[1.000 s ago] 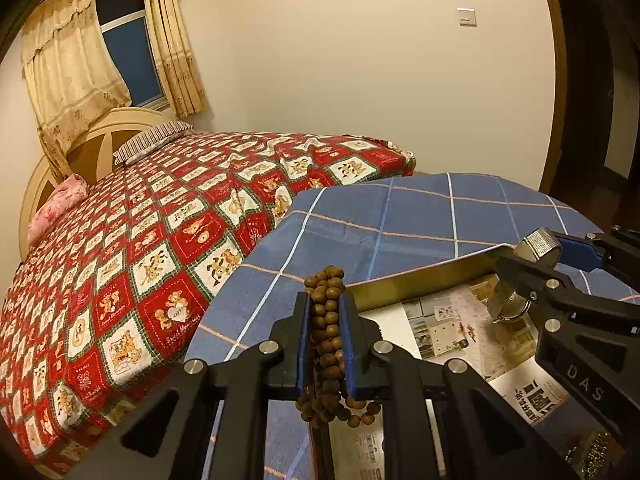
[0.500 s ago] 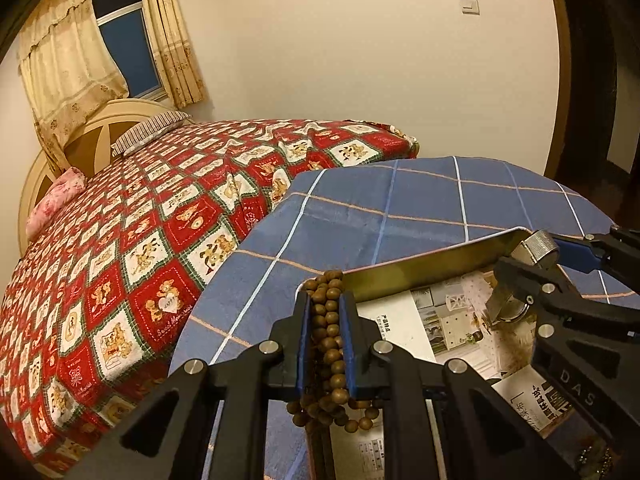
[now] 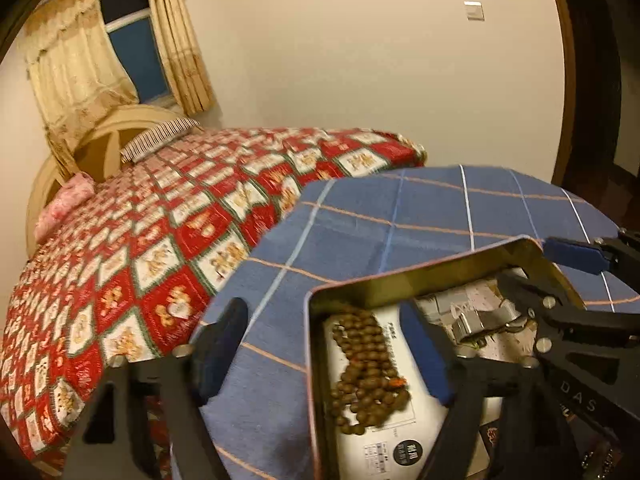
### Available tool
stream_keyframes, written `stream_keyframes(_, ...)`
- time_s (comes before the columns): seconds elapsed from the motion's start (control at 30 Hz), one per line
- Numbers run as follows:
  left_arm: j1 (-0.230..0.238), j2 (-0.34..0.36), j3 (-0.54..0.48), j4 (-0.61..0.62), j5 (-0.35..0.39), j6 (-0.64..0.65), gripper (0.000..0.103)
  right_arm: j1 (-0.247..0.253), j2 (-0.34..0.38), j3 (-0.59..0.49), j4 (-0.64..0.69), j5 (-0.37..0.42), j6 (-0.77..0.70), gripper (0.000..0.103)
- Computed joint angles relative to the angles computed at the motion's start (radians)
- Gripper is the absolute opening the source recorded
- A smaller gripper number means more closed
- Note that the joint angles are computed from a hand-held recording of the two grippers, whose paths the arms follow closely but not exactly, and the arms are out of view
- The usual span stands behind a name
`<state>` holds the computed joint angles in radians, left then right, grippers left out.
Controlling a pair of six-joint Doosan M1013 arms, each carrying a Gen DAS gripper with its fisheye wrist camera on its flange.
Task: Organize jewelry
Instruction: 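Open both tools to release the items into the tin and withdraw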
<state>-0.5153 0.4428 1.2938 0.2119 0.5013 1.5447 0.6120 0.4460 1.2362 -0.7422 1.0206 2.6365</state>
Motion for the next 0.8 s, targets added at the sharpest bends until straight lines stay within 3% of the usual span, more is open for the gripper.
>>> stream_keyframes(0.47,0.039,-0.058,0.075,0.128,-0.01,-0.139,0.079,0.023,-0.067,0.083,-0.048,0.043,0.104,0.064)
stream_keyframes(0.8,0.049,-0.13,0.183,0.1,-0.023,-0.143,0.079,0.061,-0.127,0.176,-0.085,0.051,0.225,0.066)
